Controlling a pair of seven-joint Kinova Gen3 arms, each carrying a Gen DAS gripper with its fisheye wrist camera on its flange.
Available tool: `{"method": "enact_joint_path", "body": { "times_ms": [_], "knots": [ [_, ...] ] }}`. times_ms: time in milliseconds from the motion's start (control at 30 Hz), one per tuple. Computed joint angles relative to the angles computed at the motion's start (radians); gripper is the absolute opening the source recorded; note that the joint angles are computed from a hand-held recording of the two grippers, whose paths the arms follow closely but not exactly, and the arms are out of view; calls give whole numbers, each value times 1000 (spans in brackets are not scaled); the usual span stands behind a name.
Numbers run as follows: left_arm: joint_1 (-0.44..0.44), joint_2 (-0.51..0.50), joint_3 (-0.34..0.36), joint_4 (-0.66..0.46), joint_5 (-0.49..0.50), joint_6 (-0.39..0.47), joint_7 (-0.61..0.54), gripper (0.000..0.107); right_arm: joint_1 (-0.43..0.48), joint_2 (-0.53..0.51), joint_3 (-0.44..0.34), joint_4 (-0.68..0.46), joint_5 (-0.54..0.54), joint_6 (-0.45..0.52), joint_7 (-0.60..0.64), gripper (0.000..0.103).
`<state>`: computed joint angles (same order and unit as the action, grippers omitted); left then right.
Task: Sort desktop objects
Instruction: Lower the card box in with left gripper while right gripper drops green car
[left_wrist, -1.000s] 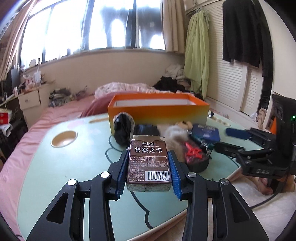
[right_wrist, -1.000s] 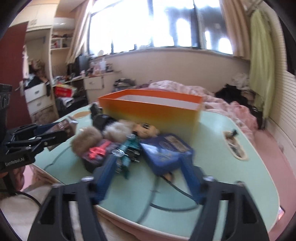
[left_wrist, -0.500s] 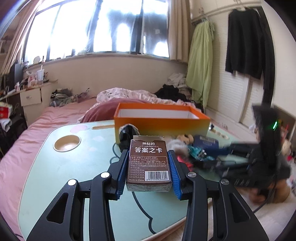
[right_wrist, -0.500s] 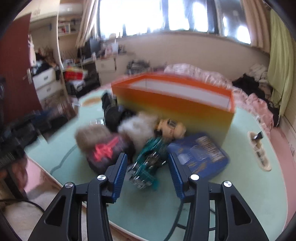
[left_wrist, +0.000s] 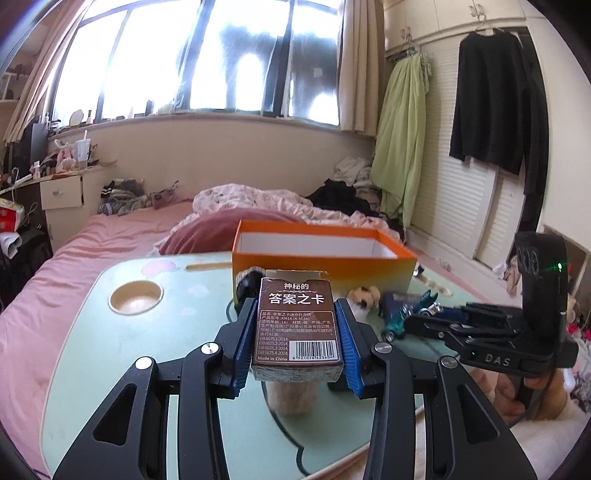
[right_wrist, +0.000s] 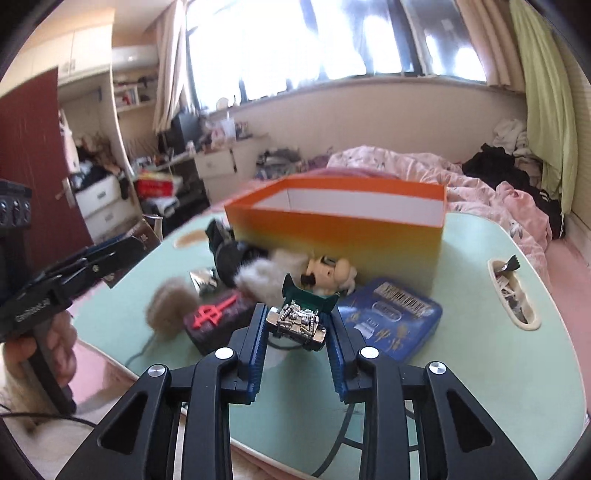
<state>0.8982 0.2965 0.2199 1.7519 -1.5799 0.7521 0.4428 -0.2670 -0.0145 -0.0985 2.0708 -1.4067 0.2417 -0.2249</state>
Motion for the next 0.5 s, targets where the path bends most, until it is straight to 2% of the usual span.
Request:
{"method": "enact_joint_path", "body": {
  "times_ms": [100, 200, 267, 367, 500],
  "knots": [
    [-16, -2, 9, -12, -15, 2, 4, 42, 23, -9, 26, -4, -100, 66, 84, 29],
    [-58, 3, 38, -59, 16, 2, -65, 42, 23, -9, 65, -52, -73, 112, 34, 29],
    [-145, 13, 117, -99, 61, -22, -146, 42, -31, -9, 121, -98, -13, 102, -48, 29],
    [-284, 53, 235, -186, 140, -76, -268, 42, -52, 38, 168, -192, 68, 131, -170, 29],
    [-459, 156, 409, -344, 272, -105, -431, 42, -179, 143, 353, -327, 179, 232, -333, 29]
  ]
}}
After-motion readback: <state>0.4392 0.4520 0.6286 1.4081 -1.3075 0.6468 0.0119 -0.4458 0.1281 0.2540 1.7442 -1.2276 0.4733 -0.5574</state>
